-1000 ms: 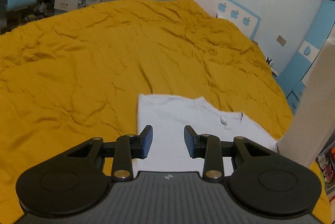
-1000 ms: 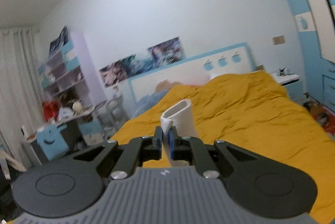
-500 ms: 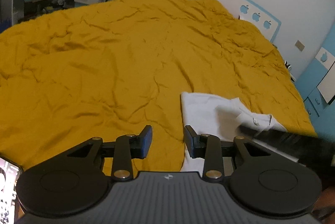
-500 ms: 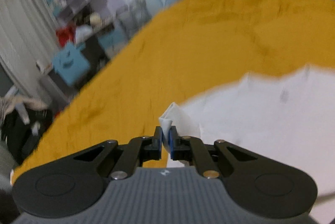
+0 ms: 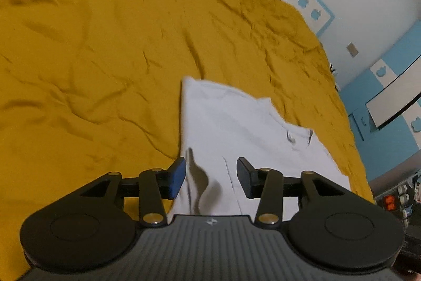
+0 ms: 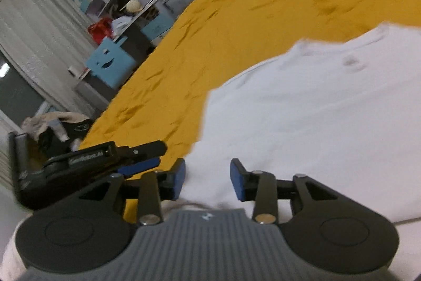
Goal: Fold small clothes
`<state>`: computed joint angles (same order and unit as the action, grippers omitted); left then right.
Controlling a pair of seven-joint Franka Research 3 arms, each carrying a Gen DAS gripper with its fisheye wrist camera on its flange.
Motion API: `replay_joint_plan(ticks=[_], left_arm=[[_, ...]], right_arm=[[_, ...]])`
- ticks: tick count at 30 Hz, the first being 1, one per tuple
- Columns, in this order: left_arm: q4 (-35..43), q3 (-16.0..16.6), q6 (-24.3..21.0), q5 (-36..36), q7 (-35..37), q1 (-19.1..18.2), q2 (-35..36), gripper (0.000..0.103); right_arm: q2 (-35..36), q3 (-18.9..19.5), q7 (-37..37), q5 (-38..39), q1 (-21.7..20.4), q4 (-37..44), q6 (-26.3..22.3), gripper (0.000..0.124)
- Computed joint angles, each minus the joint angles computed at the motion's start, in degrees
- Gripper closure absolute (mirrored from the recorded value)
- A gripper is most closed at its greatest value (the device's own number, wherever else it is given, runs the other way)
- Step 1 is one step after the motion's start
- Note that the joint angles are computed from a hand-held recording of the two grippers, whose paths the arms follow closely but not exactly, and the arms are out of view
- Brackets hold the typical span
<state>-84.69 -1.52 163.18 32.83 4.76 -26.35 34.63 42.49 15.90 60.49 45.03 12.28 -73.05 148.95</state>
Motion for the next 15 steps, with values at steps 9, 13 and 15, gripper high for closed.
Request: replay_joint_plan(ticks=[9,13,15], left_arm=[[8.73,-1.78,-4.62,-4.87,7.22,0.66,6.85,0.078],[9.33,1.43,-5.30,-1.44,5.81,-2.02,6.26,0.102],[10.50,2.23,-5.67,0.64,5.69,-2.81,6.05,0.102]], right_arm=[[-12.65,-3.70,-8.05,6.07,-9.11,-20.01,10.19,0.090],[-15.21,-7.68,-4.32,3.65,-9.57,-24.82,13.52,0.089],[-15.90,-8.66,-3.75,1.90,-9.86,-26.47,14.72,0.089]])
